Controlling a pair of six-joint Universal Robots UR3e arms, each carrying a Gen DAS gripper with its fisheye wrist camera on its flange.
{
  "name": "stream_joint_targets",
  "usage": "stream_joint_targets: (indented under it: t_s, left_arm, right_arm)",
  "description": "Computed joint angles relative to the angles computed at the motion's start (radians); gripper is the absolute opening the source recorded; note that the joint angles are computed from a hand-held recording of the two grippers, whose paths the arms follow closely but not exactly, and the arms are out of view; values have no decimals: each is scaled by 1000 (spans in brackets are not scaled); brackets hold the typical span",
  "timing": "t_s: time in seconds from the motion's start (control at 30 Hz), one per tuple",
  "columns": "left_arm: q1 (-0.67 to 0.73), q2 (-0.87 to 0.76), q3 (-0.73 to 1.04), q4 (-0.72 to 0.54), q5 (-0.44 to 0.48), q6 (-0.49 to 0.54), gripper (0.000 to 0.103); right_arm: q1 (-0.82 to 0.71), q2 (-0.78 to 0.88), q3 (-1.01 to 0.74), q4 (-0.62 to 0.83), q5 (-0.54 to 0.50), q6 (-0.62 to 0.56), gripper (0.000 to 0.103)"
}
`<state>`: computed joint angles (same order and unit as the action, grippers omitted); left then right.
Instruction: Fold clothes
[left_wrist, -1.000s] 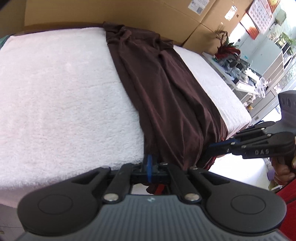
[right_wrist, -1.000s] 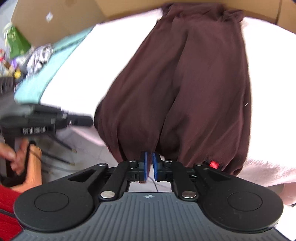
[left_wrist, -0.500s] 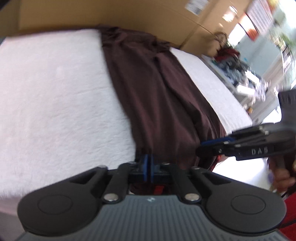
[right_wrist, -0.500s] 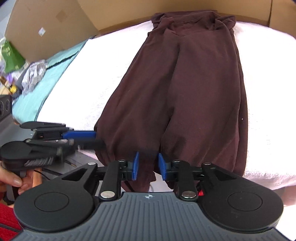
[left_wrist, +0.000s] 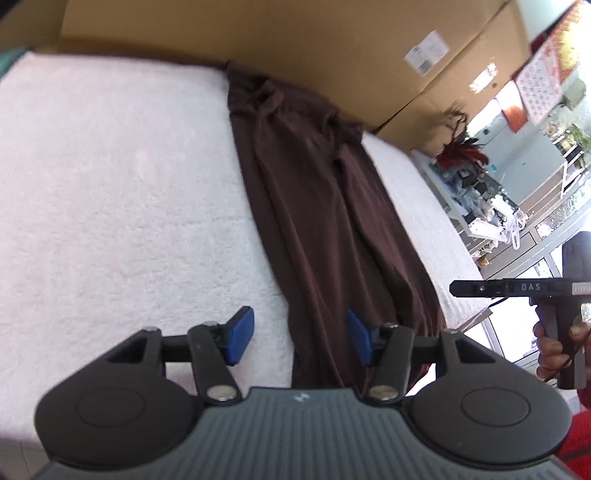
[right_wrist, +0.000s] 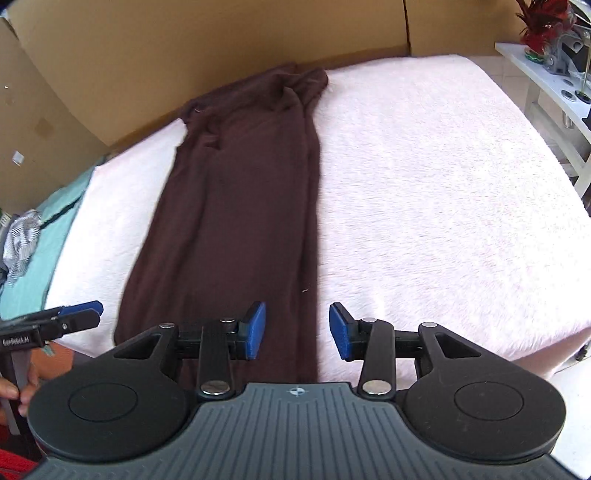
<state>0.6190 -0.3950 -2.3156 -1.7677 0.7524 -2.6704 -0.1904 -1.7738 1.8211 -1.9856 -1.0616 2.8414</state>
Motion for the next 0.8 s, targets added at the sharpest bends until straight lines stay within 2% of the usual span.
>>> stream_joint_targets:
  t_s: [0.03, 0.07, 0.1, 0.23, 0.33, 0.4, 0.47, 0.53, 0.7, 0.8]
  left_arm:
    - [-77, -72, -49, 188, 21, -109, 56]
    - [-126, -130, -73, 314, 31, -176, 57]
    - [-149, -166, -84, 382, 30, -214, 60]
    - [-148, -244, -117, 487, -28, -287, 64]
    - [-93, -261, -159, 489, -122, -246, 72]
    - [-48, -279, -189, 481, -188, -200, 73]
    - [-27, -332, -208, 521, -230, -216, 73]
    - [-45, -405, -211, 619, -236, -250, 73]
    - [-127, -638, -216, 998, -224, -406, 73]
    - [-158, -754, -189, 1123, -224, -447, 73]
  right_arm:
    - [2, 27, -12, -9, -3, -2, 42]
    - [2, 58, -28, -8, 4, -8, 42]
    - [-3, 91, -50, 12, 22, -20, 42]
    - [-11, 194, -126, 60, 60, -34, 42]
    - [-55, 247, -176, 126, 132, -77, 42]
    - [-79, 297, -227, 187, 185, -116, 42]
    - [-95, 347, -260, 219, 238, -138, 42]
    - [-99, 389, -284, 225, 277, -137, 40]
    - [-68, 464, -327, 134, 304, -100, 34]
    - [-56, 502, -350, 94, 320, -84, 32]
